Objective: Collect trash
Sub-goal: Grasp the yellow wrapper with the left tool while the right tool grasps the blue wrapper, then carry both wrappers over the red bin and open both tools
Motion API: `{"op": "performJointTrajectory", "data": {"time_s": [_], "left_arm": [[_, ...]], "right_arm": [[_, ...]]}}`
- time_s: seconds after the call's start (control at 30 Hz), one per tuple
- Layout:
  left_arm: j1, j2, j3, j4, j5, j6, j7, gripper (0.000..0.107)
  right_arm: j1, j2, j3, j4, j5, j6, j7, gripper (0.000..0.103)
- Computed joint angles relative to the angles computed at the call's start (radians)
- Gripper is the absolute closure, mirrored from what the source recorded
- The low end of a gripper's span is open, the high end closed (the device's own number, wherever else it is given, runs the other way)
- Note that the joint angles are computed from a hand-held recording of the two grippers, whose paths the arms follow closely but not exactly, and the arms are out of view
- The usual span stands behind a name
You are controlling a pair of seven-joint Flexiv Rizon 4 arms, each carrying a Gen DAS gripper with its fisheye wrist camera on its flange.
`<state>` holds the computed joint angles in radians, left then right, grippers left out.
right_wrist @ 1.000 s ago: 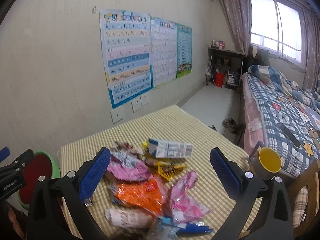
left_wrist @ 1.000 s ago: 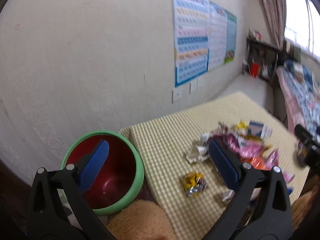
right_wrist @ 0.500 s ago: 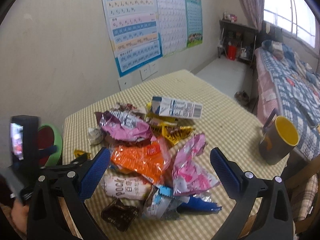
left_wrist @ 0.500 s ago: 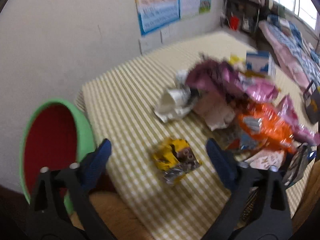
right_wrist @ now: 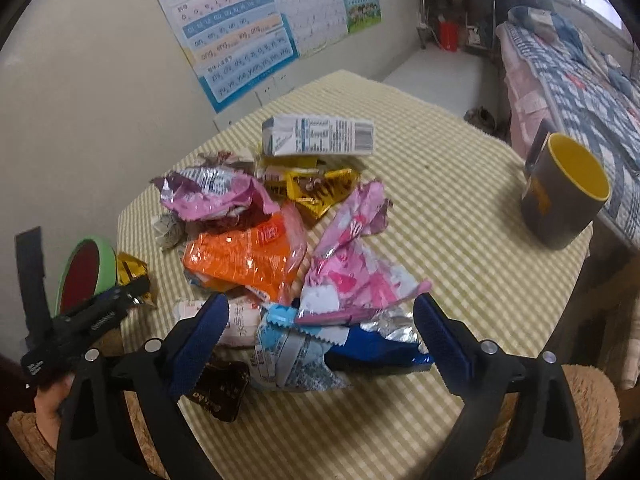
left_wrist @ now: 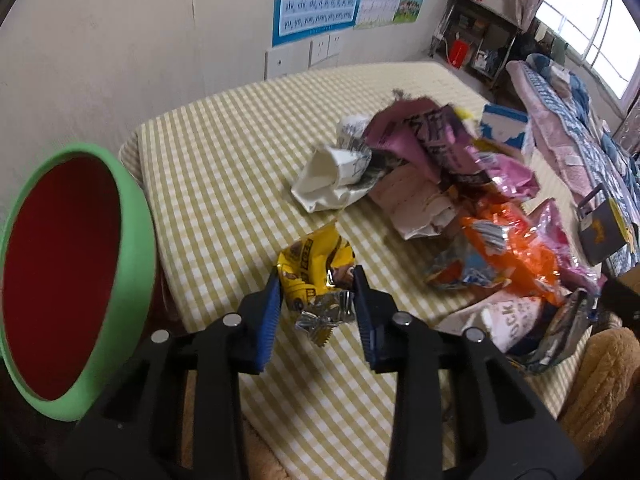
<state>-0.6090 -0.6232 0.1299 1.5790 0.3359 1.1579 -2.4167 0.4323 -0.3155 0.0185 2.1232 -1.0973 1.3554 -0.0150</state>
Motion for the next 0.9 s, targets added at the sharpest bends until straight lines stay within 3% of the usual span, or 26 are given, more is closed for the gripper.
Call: {"op": "performJointTrajectory", "data": {"time_s": [0.13, 0.27, 0.43, 0.5, 0.6, 0.73, 0.9], "left_arm": [[-0.013, 0.013, 0.012, -0.004, 0.022, -0.008, -0.008, 0.073], [-0.018, 0.026, 0.017, 0.002, 0.044, -0.011, -0.028, 0.073], [-0.004, 0.029, 0.008, 0.002, 0.051, -0.010, -0.029, 0.073], [-0.008, 0.035, 0.011, 0.004, 0.058, -0.010, -0.035, 0.073], [-0.018, 0.044, 0.018, 0.005, 0.077, -0.011, -0.044, 0.073], [-0.028, 0.067, 0.020, 0.009, 0.109, -0.022, -0.053, 0.073], [-0.035, 0.107, 0.026, 0.017, 0.161, -0.035, -0.084, 0.073]], "right_arm": [[-0.002, -0.012, 0.033, -0.007, 0.095, -0.035, -0.073, 0.012], [0.016, -0.035, 0.064, -0.028, 0.237, -0.143, -0.171, 0.012], [0.002, -0.058, 0.078, -0.019, 0.384, -0.085, -0.231, 0.014], [-0.005, -0.059, 0.089, -0.011, 0.453, -0.049, -0.258, 0.035], [0.014, -0.037, 0.068, 0.013, 0.491, 0.007, -0.263, 0.057], [0.054, 0.007, 0.030, 0.046, 0.466, 0.058, -0.249, 0.065], [0.096, 0.062, -0.009, 0.075, 0.356, 0.083, -0.185, 0.067]]}}
